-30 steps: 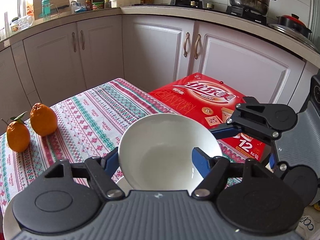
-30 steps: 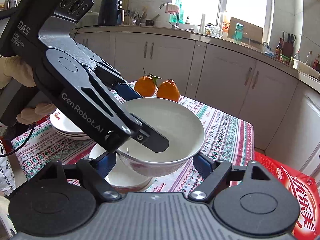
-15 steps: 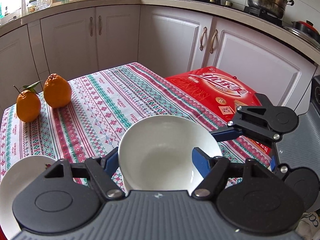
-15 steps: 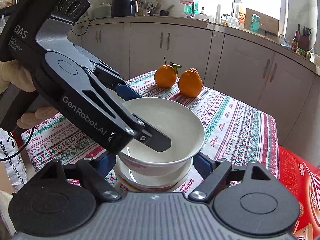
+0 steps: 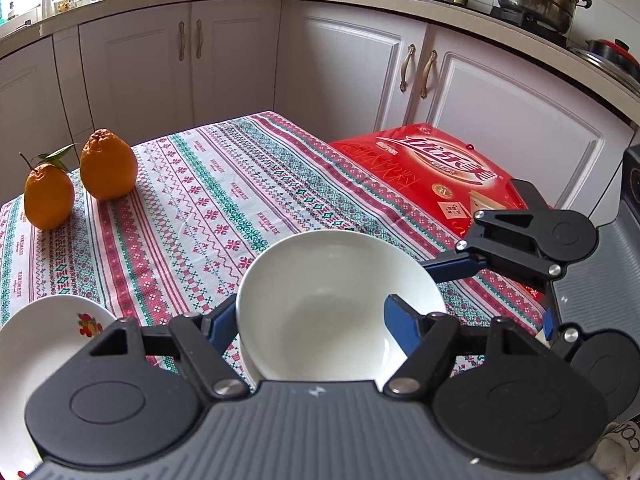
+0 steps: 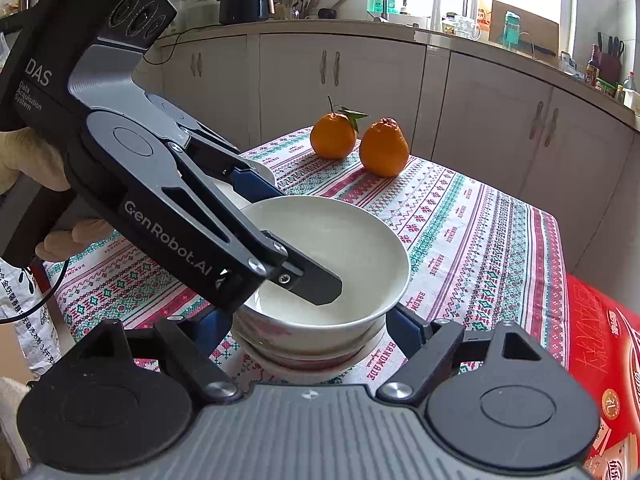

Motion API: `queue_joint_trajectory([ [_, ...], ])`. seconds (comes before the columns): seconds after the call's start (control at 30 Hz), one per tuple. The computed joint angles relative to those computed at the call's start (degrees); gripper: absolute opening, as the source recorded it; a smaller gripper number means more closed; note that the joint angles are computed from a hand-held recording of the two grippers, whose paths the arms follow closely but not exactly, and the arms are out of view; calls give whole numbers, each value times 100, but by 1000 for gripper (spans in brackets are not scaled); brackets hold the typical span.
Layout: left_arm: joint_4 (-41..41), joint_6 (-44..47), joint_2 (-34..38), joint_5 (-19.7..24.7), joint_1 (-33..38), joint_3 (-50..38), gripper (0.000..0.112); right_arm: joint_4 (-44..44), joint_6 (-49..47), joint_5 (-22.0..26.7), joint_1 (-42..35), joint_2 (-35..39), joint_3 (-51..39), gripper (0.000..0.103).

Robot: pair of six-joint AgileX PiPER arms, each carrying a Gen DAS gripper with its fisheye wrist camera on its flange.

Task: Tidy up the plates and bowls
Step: 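Lower the bowl into the other white bowl and open the right tool, then grasp the nested bowl stack at opposite rims with both tools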

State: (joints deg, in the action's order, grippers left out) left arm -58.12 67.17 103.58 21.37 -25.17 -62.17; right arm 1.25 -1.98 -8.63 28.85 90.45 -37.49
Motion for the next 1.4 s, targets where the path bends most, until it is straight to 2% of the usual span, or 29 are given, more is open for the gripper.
queue_joint_trajectory([
  [0.53,-63,65,106,-74,12,12,78,-557,544,-59,-48,66,4,88],
  [0.57,-182,200,106,-47,39,30,83,-557,542,-85,-45,56,20,91],
  [0.67,-415,453,30,-152,39,120,90,-517,502,-273,-45,-45,143,103],
  [0.77,-662,671,-93,-148,96,212,94,-549,515,-284,-51,-141,185,103],
  [1.1,-2346,2806,-919,-189,295,1041,101,1346,-1523,-215,152,-491,418,103],
  [1.27,-2887,3833,-1231,-306,339,1586,102,3132,-3449,-160,243,-708,571,103],
  [1.4,-3436,4556,-1241,-200,444,1920,102,3526,-3913,-110,231,-726,660,103],
])
